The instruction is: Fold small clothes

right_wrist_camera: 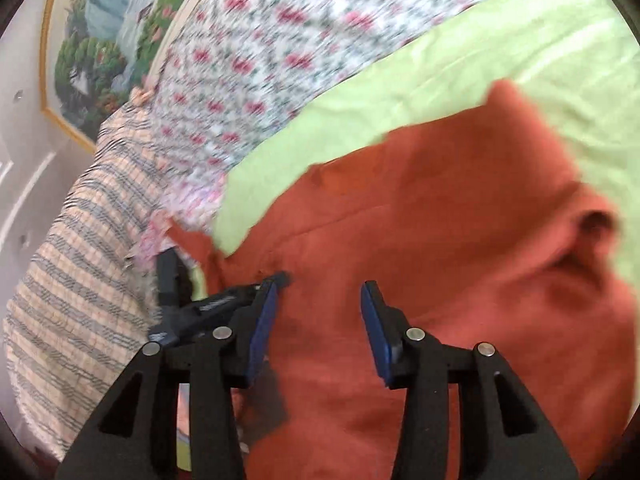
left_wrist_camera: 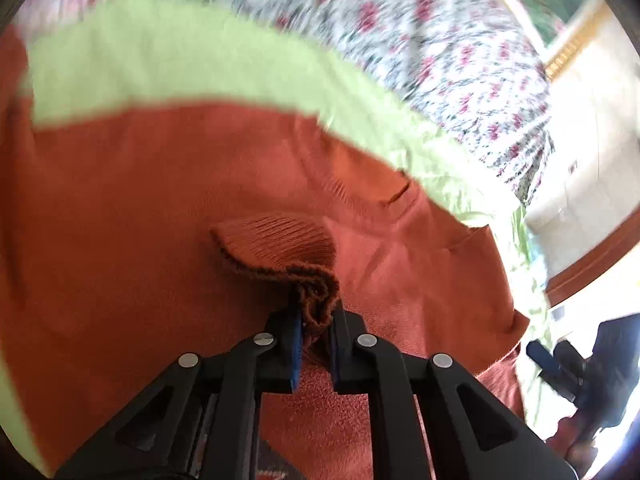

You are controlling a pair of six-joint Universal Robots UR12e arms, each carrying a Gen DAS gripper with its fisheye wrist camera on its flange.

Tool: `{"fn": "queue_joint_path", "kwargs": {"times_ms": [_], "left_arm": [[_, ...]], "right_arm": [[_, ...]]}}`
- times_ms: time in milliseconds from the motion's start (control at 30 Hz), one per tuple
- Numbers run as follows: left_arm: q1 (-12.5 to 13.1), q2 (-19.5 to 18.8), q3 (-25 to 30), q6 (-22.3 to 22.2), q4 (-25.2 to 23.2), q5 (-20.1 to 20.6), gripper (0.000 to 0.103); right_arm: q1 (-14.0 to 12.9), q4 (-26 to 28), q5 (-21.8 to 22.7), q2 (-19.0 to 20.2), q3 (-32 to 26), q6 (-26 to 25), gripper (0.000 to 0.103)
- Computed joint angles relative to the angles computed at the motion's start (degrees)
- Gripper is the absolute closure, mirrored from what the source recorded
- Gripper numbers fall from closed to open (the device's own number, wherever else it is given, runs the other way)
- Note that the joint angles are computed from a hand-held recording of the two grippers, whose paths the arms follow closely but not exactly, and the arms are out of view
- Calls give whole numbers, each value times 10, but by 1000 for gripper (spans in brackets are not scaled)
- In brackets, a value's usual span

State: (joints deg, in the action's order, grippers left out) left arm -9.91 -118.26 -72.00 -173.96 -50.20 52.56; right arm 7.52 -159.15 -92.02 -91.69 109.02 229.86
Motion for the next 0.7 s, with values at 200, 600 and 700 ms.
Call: {"fn": "queue_joint_path", "kwargs": {"times_ms": [200,600,700], "left_arm": [[16,1,2,-32,42,53,98],[16,-1,1,-46,68,136,98],[14,-2,-1,-51,68,154,98]], "right_arm": [[-19,54,-73,-42,24,19,57],[-77,140,-87,-43,0,-38,39],[-86,164,-71,-32,-11,-57,39]]}}
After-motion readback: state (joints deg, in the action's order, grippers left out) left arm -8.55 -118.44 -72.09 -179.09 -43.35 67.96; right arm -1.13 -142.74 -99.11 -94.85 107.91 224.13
